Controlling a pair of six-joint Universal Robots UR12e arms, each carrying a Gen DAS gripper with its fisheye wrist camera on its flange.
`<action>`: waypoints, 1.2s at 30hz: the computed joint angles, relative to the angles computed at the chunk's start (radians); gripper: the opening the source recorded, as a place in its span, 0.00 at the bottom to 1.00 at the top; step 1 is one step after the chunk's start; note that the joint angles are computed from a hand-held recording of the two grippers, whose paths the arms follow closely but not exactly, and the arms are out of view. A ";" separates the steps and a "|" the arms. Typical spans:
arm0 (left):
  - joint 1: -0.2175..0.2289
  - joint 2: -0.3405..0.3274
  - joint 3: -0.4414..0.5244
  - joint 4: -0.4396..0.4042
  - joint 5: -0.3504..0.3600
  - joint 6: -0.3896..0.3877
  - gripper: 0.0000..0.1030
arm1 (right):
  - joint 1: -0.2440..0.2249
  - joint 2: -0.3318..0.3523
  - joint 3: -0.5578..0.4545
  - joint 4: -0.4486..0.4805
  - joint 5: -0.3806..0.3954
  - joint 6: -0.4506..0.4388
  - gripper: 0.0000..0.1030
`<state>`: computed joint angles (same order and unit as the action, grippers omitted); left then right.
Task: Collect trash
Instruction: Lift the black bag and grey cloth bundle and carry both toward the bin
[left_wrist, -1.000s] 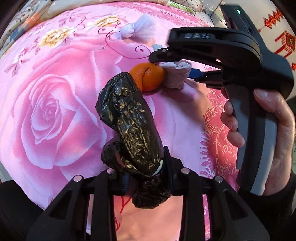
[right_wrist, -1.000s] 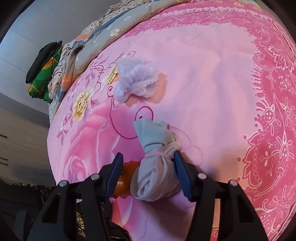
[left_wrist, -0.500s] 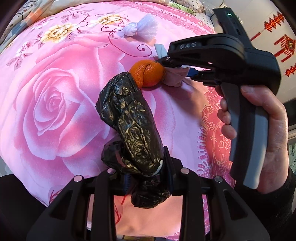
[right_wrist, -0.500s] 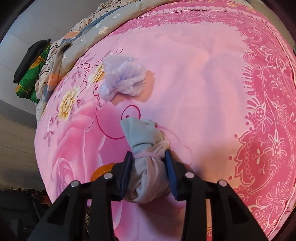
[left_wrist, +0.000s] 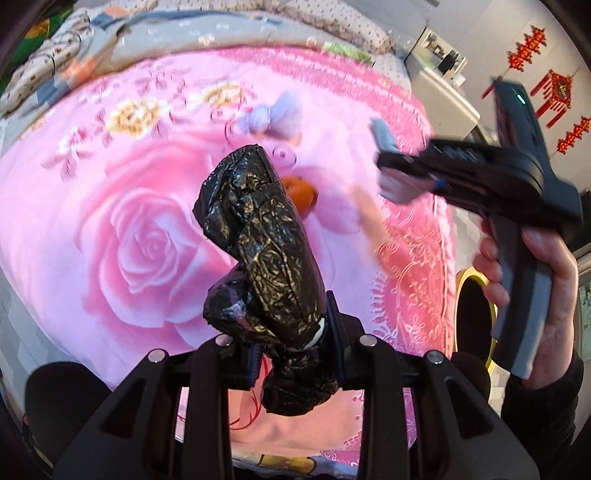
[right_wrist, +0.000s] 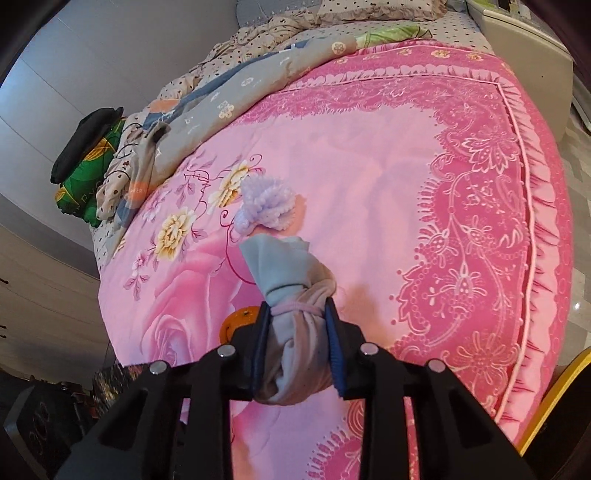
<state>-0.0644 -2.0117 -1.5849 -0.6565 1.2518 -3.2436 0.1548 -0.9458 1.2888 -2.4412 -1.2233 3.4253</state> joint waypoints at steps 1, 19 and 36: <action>0.000 0.004 0.000 0.013 0.002 0.002 0.27 | -0.006 -0.018 0.021 -0.018 0.002 0.001 0.26; -0.071 -0.009 0.082 0.129 -0.056 0.072 0.27 | -0.118 -0.310 0.370 -0.270 -0.072 0.042 0.26; -0.206 -0.090 0.218 0.037 -0.133 0.171 0.27 | -0.235 -0.467 0.597 -0.380 -0.153 0.118 0.26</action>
